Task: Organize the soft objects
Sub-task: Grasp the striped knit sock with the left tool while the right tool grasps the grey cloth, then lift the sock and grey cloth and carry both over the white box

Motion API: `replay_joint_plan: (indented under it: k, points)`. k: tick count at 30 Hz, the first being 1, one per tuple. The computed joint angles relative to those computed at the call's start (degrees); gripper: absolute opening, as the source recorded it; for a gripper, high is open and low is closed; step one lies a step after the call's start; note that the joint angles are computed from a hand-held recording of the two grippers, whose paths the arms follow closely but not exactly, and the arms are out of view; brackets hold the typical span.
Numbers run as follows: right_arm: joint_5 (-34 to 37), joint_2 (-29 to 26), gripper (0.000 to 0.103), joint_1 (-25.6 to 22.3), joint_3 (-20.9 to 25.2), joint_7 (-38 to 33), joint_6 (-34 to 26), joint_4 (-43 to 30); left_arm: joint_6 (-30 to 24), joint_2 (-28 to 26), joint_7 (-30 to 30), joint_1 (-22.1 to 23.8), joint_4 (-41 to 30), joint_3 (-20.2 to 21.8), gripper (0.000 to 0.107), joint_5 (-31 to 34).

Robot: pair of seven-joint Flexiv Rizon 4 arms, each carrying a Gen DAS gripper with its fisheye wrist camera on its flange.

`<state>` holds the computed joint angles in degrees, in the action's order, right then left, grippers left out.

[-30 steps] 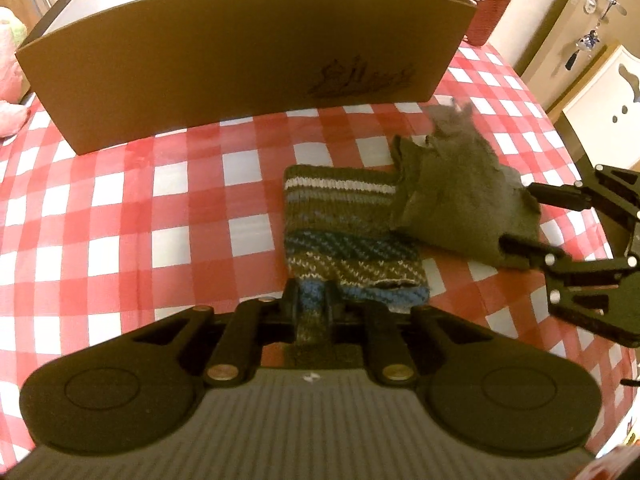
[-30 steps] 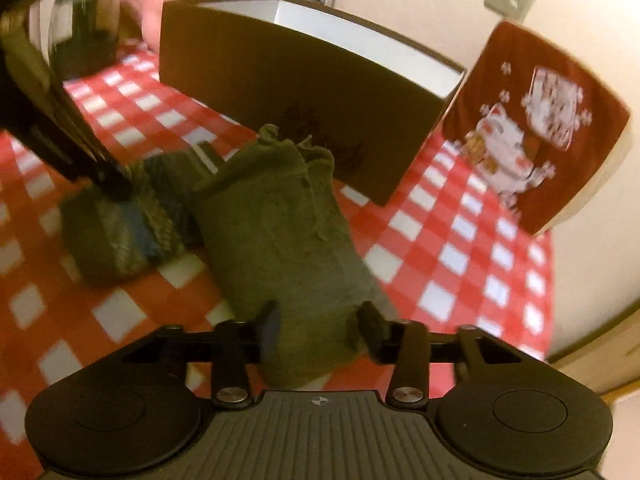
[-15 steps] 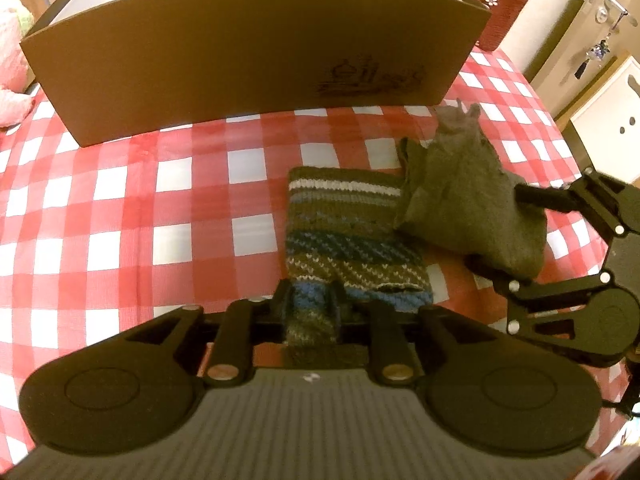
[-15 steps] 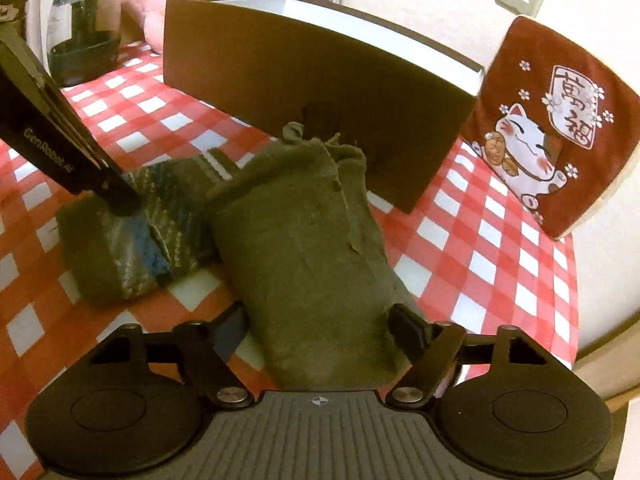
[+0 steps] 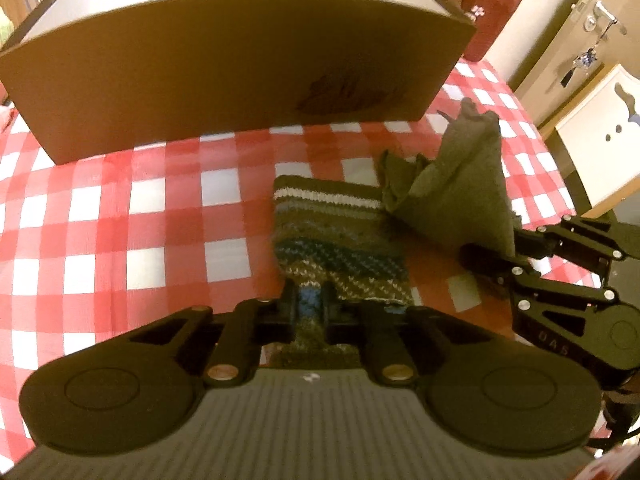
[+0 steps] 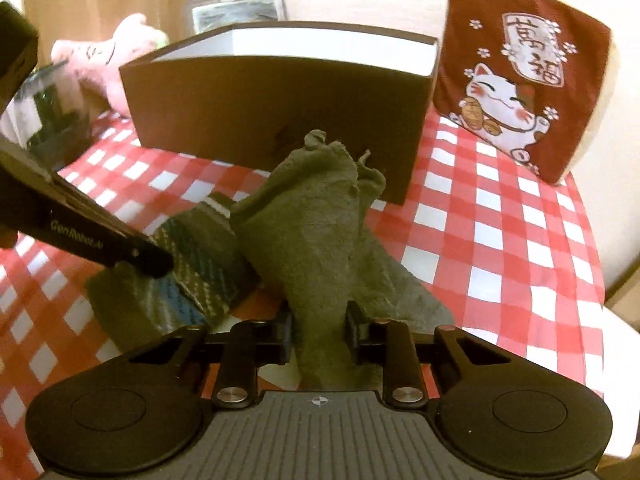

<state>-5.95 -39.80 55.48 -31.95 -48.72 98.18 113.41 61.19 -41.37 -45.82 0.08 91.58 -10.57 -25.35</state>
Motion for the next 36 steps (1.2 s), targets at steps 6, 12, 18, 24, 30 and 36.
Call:
replay_joint_plan:
  k: [6,12,18,24,30,36]
  points:
    - [2.0,1.5,0.019,2.9,-2.8,2.1,0.1,1.7,2.8,2.8,3.1,1.6,2.5,-2.0,0.009,-2.2]
    - [3.3,3.2,0.016,6.4,-6.6,4.0,0.1,3.5,5.9,5.7,7.3,4.0,5.1,-4.8,0.009,-7.1]
    - [3.7,5.2,0.015,8.9,-9.7,5.8,-0.2,4.4,8.6,8.7,12.9,6.1,7.6,-7.5,0.009,-13.2]
    - [3.2,6.4,0.015,11.4,-12.8,6.9,-0.3,3.8,9.0,10.0,15.1,5.4,7.0,-7.0,0.009,-16.8]
    - [2.3,6.8,0.015,11.3,-13.8,6.1,0.1,1.4,10.1,10.4,18.3,5.7,5.5,-7.3,0.009,-20.6]
    - [1.3,6.2,0.015,8.9,-12.6,5.3,0.0,-2.6,11.3,9.3,19.7,5.5,2.1,-7.3,0.009,-22.1]
